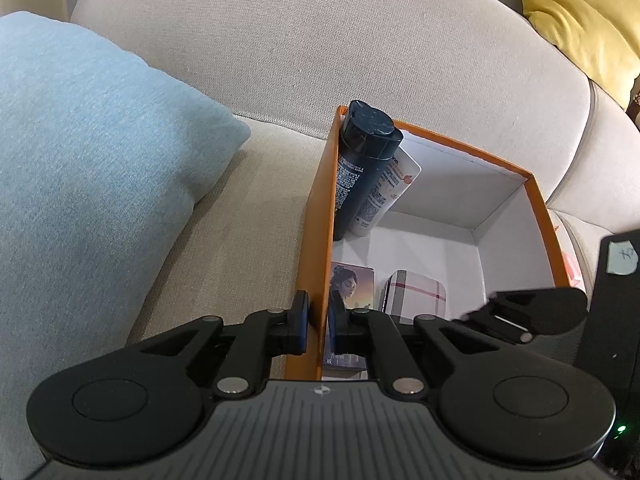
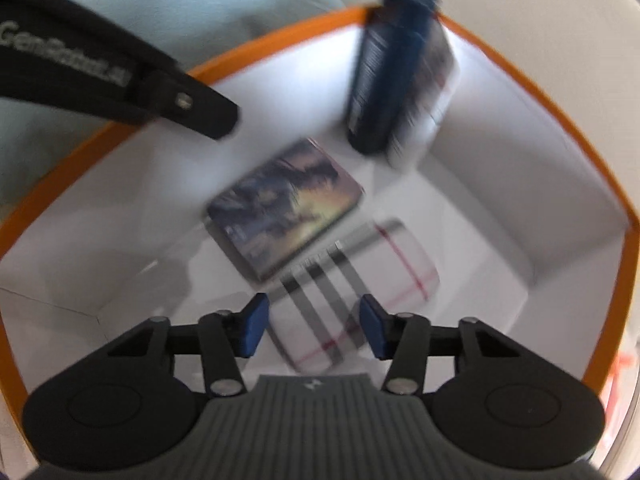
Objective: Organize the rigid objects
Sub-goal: 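Push the plaid tin flat beside the photo-card box with the right gripper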
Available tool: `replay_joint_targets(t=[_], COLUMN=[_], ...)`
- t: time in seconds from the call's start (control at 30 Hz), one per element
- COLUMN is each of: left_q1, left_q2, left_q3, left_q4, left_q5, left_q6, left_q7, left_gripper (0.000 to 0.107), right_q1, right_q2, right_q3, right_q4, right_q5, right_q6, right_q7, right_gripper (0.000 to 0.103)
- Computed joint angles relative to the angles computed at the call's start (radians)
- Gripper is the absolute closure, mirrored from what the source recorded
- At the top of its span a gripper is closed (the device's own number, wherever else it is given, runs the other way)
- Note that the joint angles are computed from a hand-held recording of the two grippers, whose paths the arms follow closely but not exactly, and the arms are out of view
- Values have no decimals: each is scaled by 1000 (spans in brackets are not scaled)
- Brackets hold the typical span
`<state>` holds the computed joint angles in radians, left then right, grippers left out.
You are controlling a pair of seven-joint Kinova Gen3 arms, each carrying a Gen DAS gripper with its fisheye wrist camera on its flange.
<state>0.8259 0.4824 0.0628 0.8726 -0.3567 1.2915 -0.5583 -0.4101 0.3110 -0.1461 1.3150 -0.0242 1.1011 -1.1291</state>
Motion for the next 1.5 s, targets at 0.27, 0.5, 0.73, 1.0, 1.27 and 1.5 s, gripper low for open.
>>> replay_joint_targets(t=[0.27, 0.5, 0.73, 1.0, 1.27, 1.5], left_q1=[-6, -10, -4, -3, -2, -24], left_q2=[-8, -4, 4, 3, 7, -19], left_q3=[3, 7, 2, 2, 1, 10], left_q4=[16, 4, -11, -10, -18, 27], left_q5=[4, 10, 8, 10, 10, 32], left_q6=[-18, -6, 6, 7, 12, -26], left_q7=[-1, -21, -27, -25, -27, -11], left_gripper=[97, 97, 98, 97, 98, 97], right_q1=[-10, 11, 18, 40, 126, 6], right_q2=[6, 89, 101, 137, 140, 190], right_q3=[16, 22, -3, -3, -42, 86], right_q4=[-33, -135, -145, -185, -248, -273], right_q5=[39, 26, 40, 18, -125, -184], right_q6=[25, 161, 132, 105, 218, 271], right_q7=[43, 36, 243, 427, 407, 136], right_gripper=[27, 28, 38, 41, 44, 79])
